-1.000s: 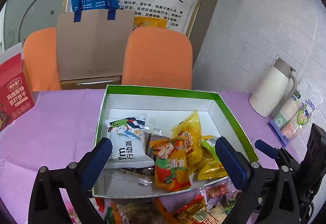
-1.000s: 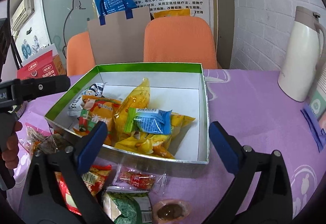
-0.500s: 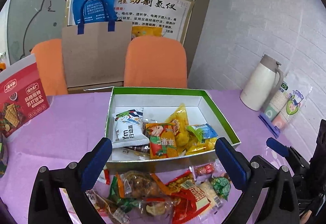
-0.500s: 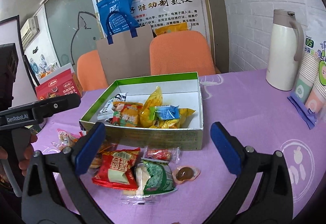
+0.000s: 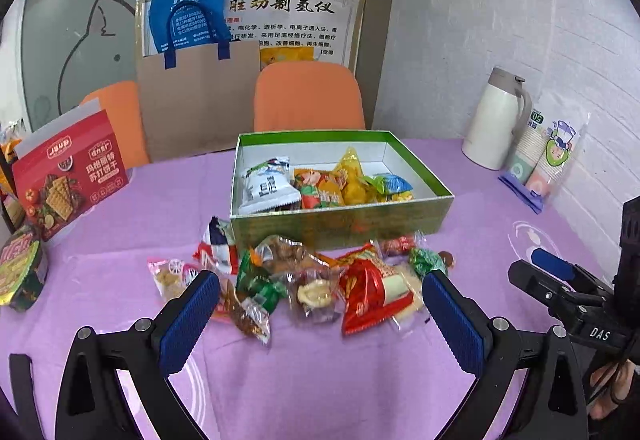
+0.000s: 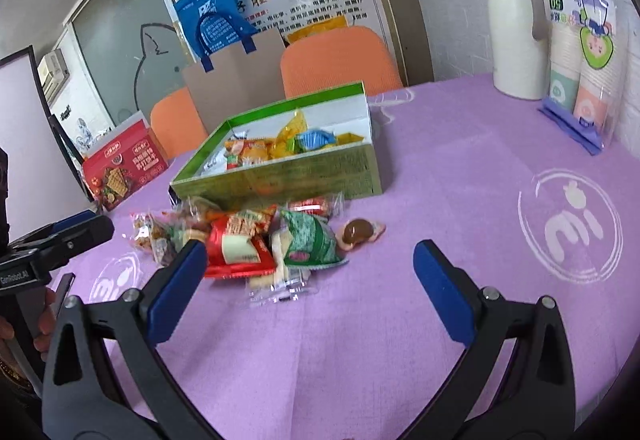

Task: Organize snacks
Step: 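Move both grippers back toward the remaining snacks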

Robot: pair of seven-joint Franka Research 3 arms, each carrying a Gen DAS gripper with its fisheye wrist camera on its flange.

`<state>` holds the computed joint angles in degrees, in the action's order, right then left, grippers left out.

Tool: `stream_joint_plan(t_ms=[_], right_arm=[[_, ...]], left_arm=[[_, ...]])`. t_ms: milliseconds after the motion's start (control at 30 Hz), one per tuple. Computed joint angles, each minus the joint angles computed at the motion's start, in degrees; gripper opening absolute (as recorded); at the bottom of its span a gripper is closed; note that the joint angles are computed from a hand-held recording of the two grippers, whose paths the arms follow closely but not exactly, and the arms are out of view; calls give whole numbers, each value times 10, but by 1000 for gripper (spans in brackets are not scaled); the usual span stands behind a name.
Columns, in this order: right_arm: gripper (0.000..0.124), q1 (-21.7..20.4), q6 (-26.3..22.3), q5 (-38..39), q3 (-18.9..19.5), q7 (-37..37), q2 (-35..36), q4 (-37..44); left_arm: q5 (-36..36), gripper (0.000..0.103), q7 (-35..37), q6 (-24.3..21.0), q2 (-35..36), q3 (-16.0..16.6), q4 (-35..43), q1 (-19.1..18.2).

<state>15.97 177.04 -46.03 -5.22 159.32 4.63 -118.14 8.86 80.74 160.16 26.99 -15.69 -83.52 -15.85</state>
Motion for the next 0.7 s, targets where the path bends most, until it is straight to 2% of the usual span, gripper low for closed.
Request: stream_joint_plan(t_ms=[167,233,267,333,400,500,567,600,633,700], right_arm=[[102,2,-58,53,18,-68,13,6],[101,-7,-71,108,30,-147,31,27],[98,-9,-83,132,33,-189,41,43],[81,-1,-125,154,25,-223,59,78],[79,-1,-128,189,24,-258,74,100],[77,-14,-124,277,44,-348,99,122],[72,-4,-135,295,38,-369,117,141],[63,1,-143,303,33,-376,127,150],[49,4,-151,317,32,-387,135,158],[41,-1,-153,362,39,-418,140,156]], left_arm=[[-45,103,20,13,-26,-27,-74,31],[-58,103,28,14,-34,-32,-94,39],[-64,103,32,15,-37,-34,-102,43],[-71,103,32,18,-43,-33,-112,44],[-74,103,31,28,-47,-31,-118,44],[-77,103,31,33,-45,-31,-114,44],[-80,102,36,29,-39,-35,-105,45],[-80,102,39,27,-37,-35,-102,44],[-79,102,41,25,-35,-36,-99,43],[-77,100,48,22,-33,-38,-96,40]])
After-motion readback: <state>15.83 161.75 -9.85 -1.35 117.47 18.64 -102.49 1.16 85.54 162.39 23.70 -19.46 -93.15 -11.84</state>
